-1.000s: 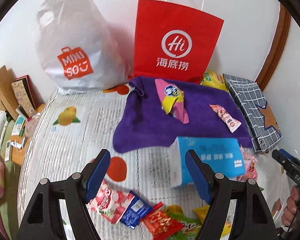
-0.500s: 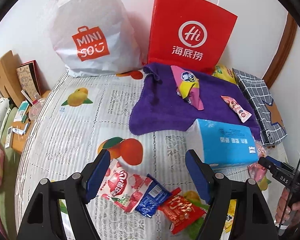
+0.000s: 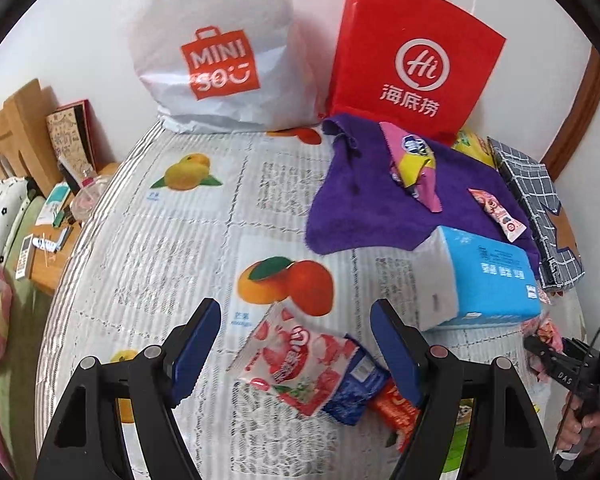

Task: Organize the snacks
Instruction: 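Grasp the pink biscuit pack with the right tool while the left tool grasps the pink-white candy bag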

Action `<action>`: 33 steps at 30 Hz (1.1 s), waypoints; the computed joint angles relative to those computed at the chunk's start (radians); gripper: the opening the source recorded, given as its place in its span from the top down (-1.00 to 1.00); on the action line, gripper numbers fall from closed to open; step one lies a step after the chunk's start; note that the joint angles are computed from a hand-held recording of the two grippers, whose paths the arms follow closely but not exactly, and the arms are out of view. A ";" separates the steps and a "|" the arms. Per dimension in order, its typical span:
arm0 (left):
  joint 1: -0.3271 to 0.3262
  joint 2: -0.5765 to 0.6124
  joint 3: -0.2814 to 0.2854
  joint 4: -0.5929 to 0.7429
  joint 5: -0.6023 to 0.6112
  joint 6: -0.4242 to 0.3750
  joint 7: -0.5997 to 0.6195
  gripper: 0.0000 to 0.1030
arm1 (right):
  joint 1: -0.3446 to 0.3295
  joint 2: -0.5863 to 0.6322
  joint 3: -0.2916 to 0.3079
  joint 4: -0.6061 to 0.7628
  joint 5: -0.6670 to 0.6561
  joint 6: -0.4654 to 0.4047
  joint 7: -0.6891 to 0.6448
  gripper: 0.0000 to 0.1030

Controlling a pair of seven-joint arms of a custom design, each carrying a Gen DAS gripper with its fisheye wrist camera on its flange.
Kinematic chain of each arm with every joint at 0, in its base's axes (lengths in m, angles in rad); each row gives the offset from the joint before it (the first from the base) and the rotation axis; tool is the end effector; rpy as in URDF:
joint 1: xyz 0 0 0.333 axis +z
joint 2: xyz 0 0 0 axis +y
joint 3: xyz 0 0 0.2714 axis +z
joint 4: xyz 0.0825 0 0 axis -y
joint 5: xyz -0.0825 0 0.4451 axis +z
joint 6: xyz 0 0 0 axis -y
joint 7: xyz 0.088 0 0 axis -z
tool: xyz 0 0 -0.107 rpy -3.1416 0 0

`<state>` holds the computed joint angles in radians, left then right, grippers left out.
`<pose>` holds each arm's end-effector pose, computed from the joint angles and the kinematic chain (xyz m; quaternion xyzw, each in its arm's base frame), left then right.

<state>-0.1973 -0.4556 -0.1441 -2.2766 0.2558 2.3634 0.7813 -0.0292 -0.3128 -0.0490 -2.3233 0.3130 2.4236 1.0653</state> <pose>0.5063 -0.1818 0.5345 -0.7718 0.5623 -0.2232 0.1959 0.5549 -0.0425 0.4391 -0.7613 0.6020 -0.1150 0.2117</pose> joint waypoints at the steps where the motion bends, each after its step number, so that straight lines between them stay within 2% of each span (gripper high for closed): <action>1: -0.001 0.000 0.002 -0.003 -0.004 -0.001 0.002 -0.47 | 0.001 -0.007 -0.008 -0.005 0.020 0.001 -0.001 0.16; 2: -0.004 0.000 0.006 -0.008 -0.010 0.003 0.011 -0.47 | 0.003 -0.016 -0.017 -0.010 0.042 0.000 -0.009 0.24; 5: -0.006 0.014 0.004 -0.008 -0.015 -0.012 0.025 -0.47 | 0.004 -0.047 -0.029 -0.029 0.087 0.016 -0.040 0.24; 16: -0.022 0.077 0.017 -0.017 -0.088 -0.005 0.092 -0.48 | -0.012 -0.055 -0.020 -0.046 0.089 0.033 -0.031 0.24; 20: -0.018 0.087 0.007 -0.024 -0.079 0.038 0.094 -0.49 | -0.013 -0.052 -0.022 -0.050 0.091 0.033 -0.031 0.24; 21: -0.020 0.088 0.009 -0.028 -0.086 0.049 0.097 -0.47 | -0.014 -0.052 -0.022 -0.052 0.090 0.034 -0.030 0.24; 22: -0.024 0.086 0.012 -0.037 -0.093 0.068 0.108 -0.36 | -0.014 -0.053 -0.021 -0.053 0.089 0.034 -0.030 0.24; 25: -0.033 0.075 0.017 -0.053 -0.105 0.096 0.138 -0.26 | -0.012 -0.056 -0.021 -0.057 0.090 0.038 -0.033 0.24; 27: -0.048 0.061 0.035 -0.070 -0.147 0.126 0.168 0.05 | -0.010 -0.059 -0.021 -0.059 0.093 0.039 -0.036 0.24; 31: -0.048 0.040 0.039 -0.083 -0.170 0.137 0.170 0.26 | -0.009 -0.070 -0.023 -0.066 0.100 0.038 -0.042 0.24; 33: -0.052 0.030 0.044 -0.093 -0.181 0.149 0.174 0.29 | -0.009 -0.076 -0.023 -0.070 0.102 0.038 -0.044 0.24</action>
